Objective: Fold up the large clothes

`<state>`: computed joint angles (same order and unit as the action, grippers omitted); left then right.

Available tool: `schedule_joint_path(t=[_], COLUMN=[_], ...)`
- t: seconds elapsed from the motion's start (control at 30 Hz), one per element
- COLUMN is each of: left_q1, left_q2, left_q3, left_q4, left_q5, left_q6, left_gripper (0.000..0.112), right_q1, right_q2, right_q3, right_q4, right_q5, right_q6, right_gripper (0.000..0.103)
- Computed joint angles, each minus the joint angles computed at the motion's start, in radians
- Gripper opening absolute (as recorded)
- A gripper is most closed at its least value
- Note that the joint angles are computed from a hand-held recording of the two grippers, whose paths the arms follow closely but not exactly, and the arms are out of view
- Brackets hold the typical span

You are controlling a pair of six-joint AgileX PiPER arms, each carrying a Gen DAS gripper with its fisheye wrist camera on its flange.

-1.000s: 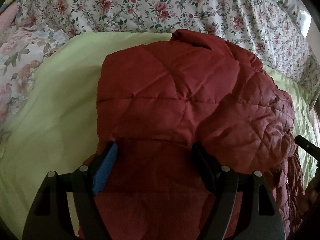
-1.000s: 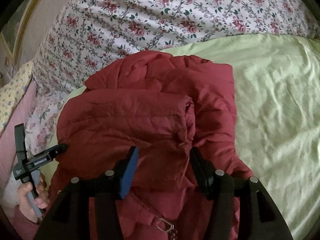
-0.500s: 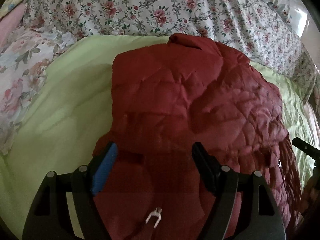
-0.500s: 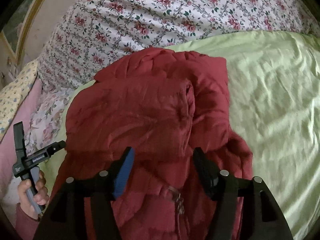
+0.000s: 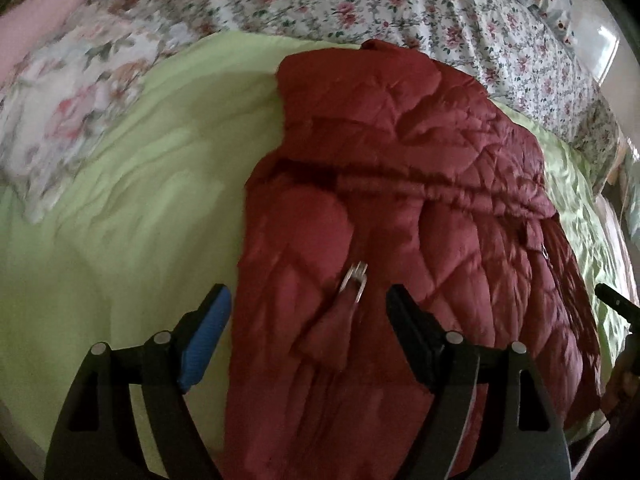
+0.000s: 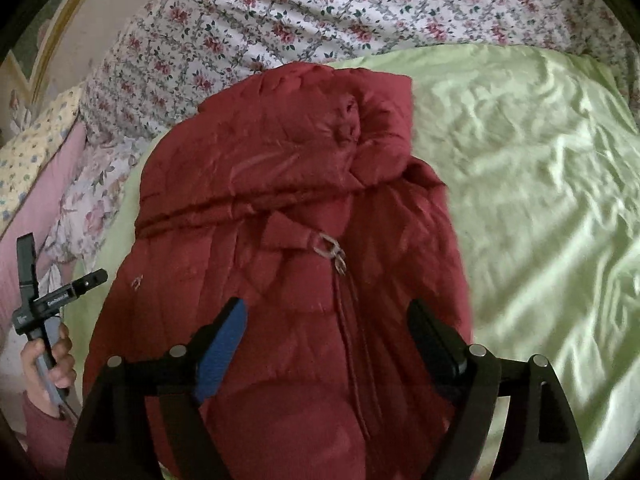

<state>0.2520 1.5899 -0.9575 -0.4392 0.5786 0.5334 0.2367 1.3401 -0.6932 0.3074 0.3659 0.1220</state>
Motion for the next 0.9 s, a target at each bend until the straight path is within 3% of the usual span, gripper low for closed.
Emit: schedule_joint_path(t=[0.27,0.43,0.9], left_q1=[0.162,0.229,0.299], left_q2=[-0.095,-0.120,-0.097], left_q3=[0.157,0.218,0.288], left_q4=[-0.116,-0.156,-0.223], left_q5=[0.045,0.067,0.094], left_q6=[0.184,0.271,0.422], left_gripper=[0.080,0.080,0.080], right_q1=[-0.007,0.005,0.059], right_q2=[-0.193,-0.241,-0.128], right_q3=[0.133,0.187,0.234], right_q4=[-0.203,-0.266,-0.140], right_q5=[0.067,0.091,0.047], right_q6=[0.203,0.286,0.183], right_gripper=[0.086,0.086,0.086])
